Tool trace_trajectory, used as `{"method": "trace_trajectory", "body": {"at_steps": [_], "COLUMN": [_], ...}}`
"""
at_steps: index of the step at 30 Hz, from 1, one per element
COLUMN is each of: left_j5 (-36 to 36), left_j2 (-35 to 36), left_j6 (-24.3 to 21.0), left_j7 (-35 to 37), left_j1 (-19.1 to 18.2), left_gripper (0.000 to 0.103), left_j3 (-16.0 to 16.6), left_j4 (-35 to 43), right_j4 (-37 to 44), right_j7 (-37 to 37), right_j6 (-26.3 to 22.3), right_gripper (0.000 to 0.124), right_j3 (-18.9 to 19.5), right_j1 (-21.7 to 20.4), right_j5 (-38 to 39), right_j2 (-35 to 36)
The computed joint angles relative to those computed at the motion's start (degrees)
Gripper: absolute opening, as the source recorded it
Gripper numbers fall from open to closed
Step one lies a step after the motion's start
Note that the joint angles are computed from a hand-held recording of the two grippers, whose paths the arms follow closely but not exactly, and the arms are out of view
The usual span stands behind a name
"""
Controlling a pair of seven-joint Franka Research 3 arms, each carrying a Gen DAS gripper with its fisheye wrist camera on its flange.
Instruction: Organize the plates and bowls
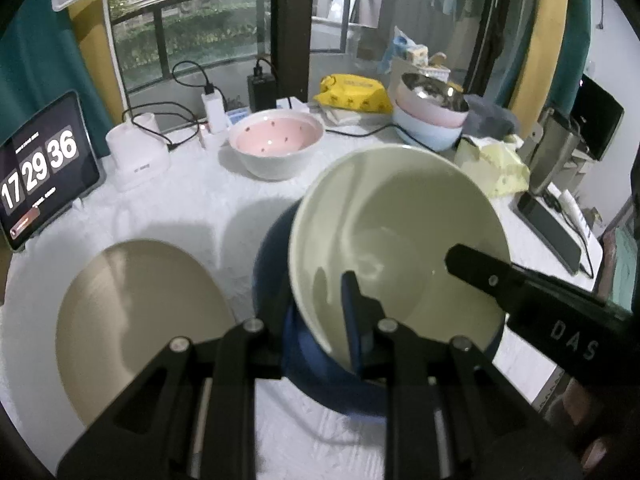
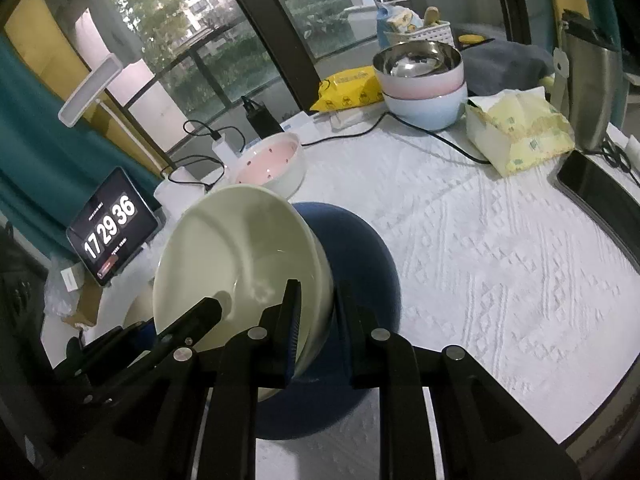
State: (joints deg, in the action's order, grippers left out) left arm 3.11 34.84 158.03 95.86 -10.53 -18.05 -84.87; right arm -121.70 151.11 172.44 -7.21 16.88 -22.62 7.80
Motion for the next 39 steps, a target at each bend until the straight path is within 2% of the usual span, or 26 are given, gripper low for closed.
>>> {"method": "trace_trajectory", "body": {"at_steps": [8,12,16,19,25,31,34,39], "left_j5": [1.9,4.4,5.1,6.4,5.4,3.0,2.6,2.4], "left_j2": [-0.1,-0.7,-0.8,-0.9,-0.7,-0.8,-1.0,-1.3], "left_j6": [-0.9,0.5,0.8,1.0,-0.2,-1.7,-1.8,-2.4], "left_j7": [-2.5,-4.3,-4.0,-5.1,-4.2,-2.7,-2.1,-2.3], "left_j1": [-1.7,-2.8,-2.4,-3.2,-1.9,-0.6,-0.7,-0.9], "left_gripper": [0.022,0.025,0.025,0.025,0.025,0.025,0.025,0.025], "left_j3": [1.7,3.1,2.5,3.4,1.9,0.6,0.7,1.2], "left_j4": [-1.0,-2.0,-2.3,-2.3,-1.8,-1.5,-1.7,-1.7], "right_j4": [-0.7,0.5,1.8,2.2,2.8,3.6,3.9,4.2], "right_j7": [-7.8,-7.4,-8.9,-8.6,-10.1,-18.0,-20.1,-21.3], "right_j6": [-1.3,-4.0,-6.4,-7.1,-7.9,-9.0,-9.1,-9.7], "right_gripper": [0.019,0.019,0.019,0.019,0.019,0.02,0.025,0.027], "right_j3": [2.2,1.2,1.4,1.2,1.8,4.0,4.0,3.8], "right_j1": [-1.8,-0.7,-0.7,-0.5,-1.0,-2.9,-2.6,-2.1], "right_j5": [6.2,3.2,2.6,1.6,2.5,10.2,11.9,12.6], "right_j2": [0.0,0.6,1.6,1.8,2.0,2.3,2.4,2.3]}}
